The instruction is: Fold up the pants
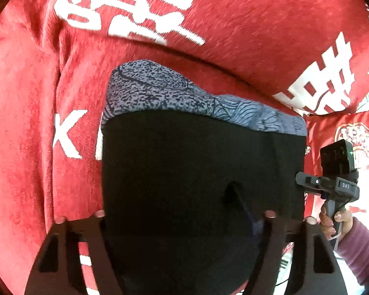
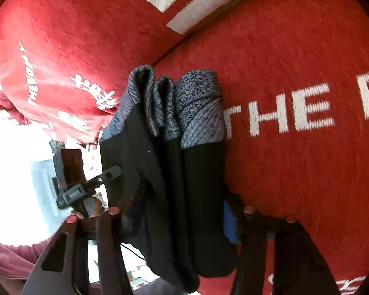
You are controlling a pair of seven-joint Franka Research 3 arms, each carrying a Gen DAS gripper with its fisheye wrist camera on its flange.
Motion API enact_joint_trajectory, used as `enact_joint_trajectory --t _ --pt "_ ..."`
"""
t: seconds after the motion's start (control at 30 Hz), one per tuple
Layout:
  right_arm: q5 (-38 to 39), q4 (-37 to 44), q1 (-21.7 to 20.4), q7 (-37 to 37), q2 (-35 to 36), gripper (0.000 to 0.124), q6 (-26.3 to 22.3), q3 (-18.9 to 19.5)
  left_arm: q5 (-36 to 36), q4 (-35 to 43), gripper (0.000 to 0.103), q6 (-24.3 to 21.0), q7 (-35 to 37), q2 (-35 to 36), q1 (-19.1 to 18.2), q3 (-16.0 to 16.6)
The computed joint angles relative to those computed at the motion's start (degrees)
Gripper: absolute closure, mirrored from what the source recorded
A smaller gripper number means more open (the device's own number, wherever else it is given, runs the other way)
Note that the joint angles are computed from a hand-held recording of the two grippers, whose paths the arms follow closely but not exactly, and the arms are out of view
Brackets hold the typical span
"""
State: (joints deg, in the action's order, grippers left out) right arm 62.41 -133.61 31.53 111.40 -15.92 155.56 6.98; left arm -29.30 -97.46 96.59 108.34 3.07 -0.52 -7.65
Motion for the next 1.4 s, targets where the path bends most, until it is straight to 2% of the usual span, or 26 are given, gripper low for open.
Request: enact_joint_trajectory --t 0.13,0.33,0.47,0.53,0.63,0.67,0.7,0.73,0.77,0.83,0.93,1.0,1.1,1.17,1.2,1.3,1.37,1.4 --pt "3.25 -0.92 1.19 -0.37 -1.92 0.080 2.76 0.13 -1.06 0.84 0.044 -1.68 1.11 -1.38 0.57 0.59" --pt "6.64 -0.25 3.37 -0.39 -3.93 0.081 4.07 0.61 -0.70 2.03 0.044 -6.59 2.53 -4.62 1.18 1.96" --pt "10.64 -0.20 6.05 0.59 -4.60 0.081 7.49 2.16 -0.27 1.48 0.044 -10.26 1.97 -6.87 2.18 3.58" --pt "11.96 -0.64 7.45 1.97 -4.86 0.081 9.85 3.48 0.94 -0.32 0.044 -10.53 1.94 -8.43 2.28 3.95" --pt "11.58 -1.04 9.03 5.00 -4.05 0.081 12.29 4.91 3.46 -4.53 0.043 -8.56 2.24 -10.62 1.68 3.93" --pt "10.65 -1.87 9.23 6.15 -4.08 0.081 11.78 4.86 5.30 -6.70 0.040 -7.01 2.60 -11.43 1.39 3.72" --pt "7.13 -1.99 8.51 9.18 -3.46 0.080 10.03 5.10 7.71 -8.96 0.032 -4.70 2.81 -12.36 1.03 3.36" --pt "1.75 -2.10 7.20 12.94 -2.79 0.077 7.23 5.48 9.55 -10.97 0.019 -2.20 2.70 -13.29 0.72 3.19" --pt "-3.09 -2.19 6.04 15.82 -2.58 0.075 4.90 5.75 10.12 -13.62 0.013 1.83 2.69 -14.71 0.50 3.28" --pt "-12.93 -1.12 3.46 21.99 -2.28 0.064 -0.39 6.32 11.62 -14.62 0.000 4.00 2.35 -14.97 -0.24 3.46" --pt "-26.94 2.51 -0.12 31.06 -2.53 0.061 -8.32 7.80 14.18 -13.95 0.000 3.84 -0.02 -14.96 -1.00 3.35" --pt "-36.50 6.02 -2.37 35.70 -3.01 0.061 -14.01 8.87 17.52 -13.78 0.000 5.45 -2.21 -16.05 -1.41 2.72" --pt "-41.16 7.96 -3.04 36.08 -3.66 0.061 -13.43 8.32 17.60 -13.08 0.000 8.16 -4.75 -17.48 -2.02 3.29" --pt "-40.44 8.64 -2.31 32.74 -2.96 0.063 -11.81 6.80 17.73 -12.62 0.000 9.81 -6.53 -17.79 -2.42 3.29" --pt "-39.98 9.55 -2.11 31.21 -1.78 0.070 -11.71 6.17 18.15 -12.37 0.000 10.30 -6.95 -17.67 -2.67 3.22" --pt "-37.84 13.59 -1.67 27.44 2.67 0.114 -14.20 4.66 20.79 -12.33 0.000 11.44 -8.55 -17.49 -3.71 2.08" --pt "-41.34 15.77 -2.32 27.96 4.04 0.114 -18.16 5.36 22.12 -12.95 0.000 11.65 -9.16 -17.54 -4.37 1.68" --pt "-41.85 15.40 -2.36 28.37 3.80 0.114 -18.46 5.58 22.67 -13.32 0.000 11.43 -9.41 -17.50 -4.55 1.67"
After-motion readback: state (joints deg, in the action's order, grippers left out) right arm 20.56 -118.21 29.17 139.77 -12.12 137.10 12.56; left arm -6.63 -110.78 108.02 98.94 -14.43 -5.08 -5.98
